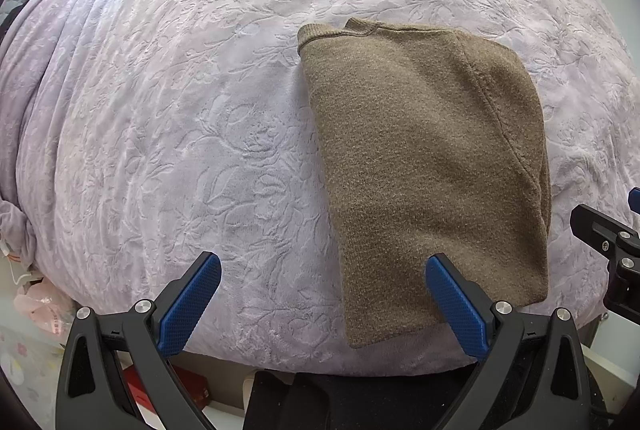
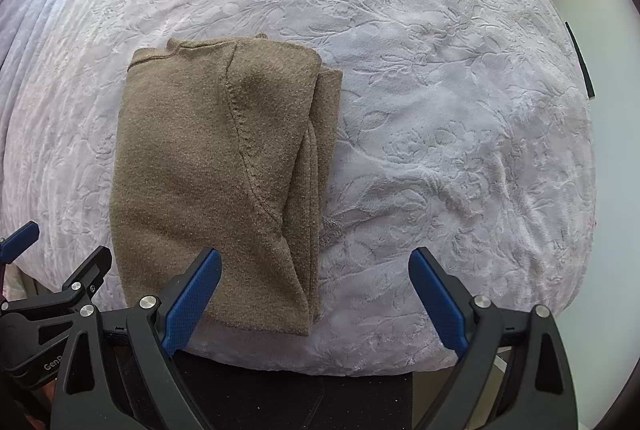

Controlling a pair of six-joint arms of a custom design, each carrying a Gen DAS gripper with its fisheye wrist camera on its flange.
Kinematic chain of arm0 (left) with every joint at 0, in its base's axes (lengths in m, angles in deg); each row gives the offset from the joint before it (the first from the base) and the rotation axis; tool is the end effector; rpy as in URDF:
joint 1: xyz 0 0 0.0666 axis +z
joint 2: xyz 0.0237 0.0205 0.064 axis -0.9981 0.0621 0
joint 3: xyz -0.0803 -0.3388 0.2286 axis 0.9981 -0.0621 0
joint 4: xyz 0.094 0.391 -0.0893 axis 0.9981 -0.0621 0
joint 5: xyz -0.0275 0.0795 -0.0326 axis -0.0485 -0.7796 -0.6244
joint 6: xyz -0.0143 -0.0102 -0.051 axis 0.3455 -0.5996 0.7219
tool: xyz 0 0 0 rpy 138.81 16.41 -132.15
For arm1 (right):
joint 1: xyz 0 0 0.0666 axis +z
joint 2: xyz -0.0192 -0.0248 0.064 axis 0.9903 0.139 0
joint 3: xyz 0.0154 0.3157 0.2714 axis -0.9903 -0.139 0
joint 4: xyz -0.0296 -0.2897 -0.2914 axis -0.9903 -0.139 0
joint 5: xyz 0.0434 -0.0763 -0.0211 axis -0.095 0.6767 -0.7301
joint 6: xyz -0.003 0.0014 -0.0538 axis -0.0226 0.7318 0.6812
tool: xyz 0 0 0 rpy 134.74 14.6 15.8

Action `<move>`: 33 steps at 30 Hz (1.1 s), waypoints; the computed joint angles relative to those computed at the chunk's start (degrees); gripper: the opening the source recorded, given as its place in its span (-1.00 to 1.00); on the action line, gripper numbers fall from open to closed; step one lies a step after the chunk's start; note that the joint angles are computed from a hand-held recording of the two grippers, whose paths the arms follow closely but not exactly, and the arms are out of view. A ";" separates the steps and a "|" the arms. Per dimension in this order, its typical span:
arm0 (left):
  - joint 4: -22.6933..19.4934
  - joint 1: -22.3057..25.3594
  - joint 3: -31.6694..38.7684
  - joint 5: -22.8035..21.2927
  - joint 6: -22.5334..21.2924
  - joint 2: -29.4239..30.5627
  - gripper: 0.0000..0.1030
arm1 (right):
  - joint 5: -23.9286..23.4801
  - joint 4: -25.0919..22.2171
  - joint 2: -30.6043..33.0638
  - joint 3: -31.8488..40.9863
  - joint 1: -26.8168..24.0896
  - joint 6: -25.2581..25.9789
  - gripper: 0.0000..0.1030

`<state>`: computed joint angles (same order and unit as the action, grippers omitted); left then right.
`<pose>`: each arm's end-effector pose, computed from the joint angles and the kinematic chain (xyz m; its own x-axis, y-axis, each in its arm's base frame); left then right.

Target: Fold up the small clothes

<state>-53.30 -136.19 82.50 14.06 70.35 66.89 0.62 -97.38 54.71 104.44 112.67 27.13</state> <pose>0.3297 -0.3820 0.4473 -0.9362 0.3404 -0.0872 0.3296 0.9367 0.1183 0.4041 0.2352 0.4588 -0.9589 0.2779 -0.0568 0.2816 0.9569 -0.0711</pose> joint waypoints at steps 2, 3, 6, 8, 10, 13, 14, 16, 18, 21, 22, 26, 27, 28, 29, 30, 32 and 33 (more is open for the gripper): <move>-0.05 -0.01 0.09 -0.04 -0.06 0.07 1.00 | -0.02 -0.03 0.03 0.03 -0.05 0.07 0.86; -0.10 -0.02 0.24 -0.09 -0.05 0.22 1.00 | -0.05 0.04 0.02 -0.02 -0.14 0.11 0.86; -0.13 -0.03 0.32 -0.09 -0.03 0.30 1.00 | -0.18 0.18 0.01 -0.14 -0.34 0.22 0.86; -0.09 0.04 0.26 -0.05 -0.08 0.32 1.00 | -0.22 0.27 0.00 -0.22 -0.37 0.14 0.86; -0.05 0.13 0.14 -0.05 -0.09 0.27 1.00 | -0.26 0.32 -0.01 -0.27 -0.41 0.14 0.86; -0.01 0.22 0.03 -0.04 -0.24 0.21 1.00 | -0.30 0.36 0.01 -0.31 -0.24 -0.16 0.86; 0.04 0.23 0.01 -0.04 -0.25 0.21 1.00 | -0.32 0.35 0.02 -0.27 -0.27 -0.11 0.86; -0.02 0.21 0.07 -0.03 -0.17 0.26 1.00 | -0.27 0.33 0.01 -0.27 -0.27 -0.07 0.86; 0.05 0.33 -0.12 0.07 -0.30 0.16 1.00 | -0.28 0.34 0.08 -0.24 -0.18 -0.18 0.86; 0.02 0.32 -0.19 0.08 -0.29 0.14 1.00 | -0.32 0.34 0.08 -0.24 -0.19 -0.24 0.86; 0.00 0.31 -0.17 0.10 -0.26 0.16 1.00 | -0.31 0.32 0.09 -0.23 -0.20 -0.21 0.86; 0.03 0.30 -0.25 0.10 -0.22 0.12 1.00 | -0.27 0.34 0.07 -0.24 -0.25 -0.08 0.86; 0.02 0.29 -0.21 0.11 -0.21 0.15 1.00 | -0.28 0.35 0.08 -0.26 -0.24 -0.09 0.86; -0.03 0.27 -0.18 0.04 -0.15 0.18 1.00 | -0.31 0.33 0.07 -0.24 -0.26 -0.06 0.86; -0.01 0.28 -0.21 0.09 -0.18 0.16 1.00 | -0.31 0.34 0.07 -0.24 -0.25 -0.11 0.86; 0.00 0.29 -0.19 0.16 -0.20 0.18 1.00 | -0.31 0.38 0.06 -0.27 -0.22 -0.15 0.86; 0.06 0.28 -0.31 0.11 -0.21 0.10 1.00 | -0.31 0.34 0.08 -0.23 -0.24 -0.13 0.86; 0.06 0.28 -0.29 0.19 -0.23 0.12 1.00 | -0.31 0.34 0.08 -0.23 -0.24 -0.13 0.86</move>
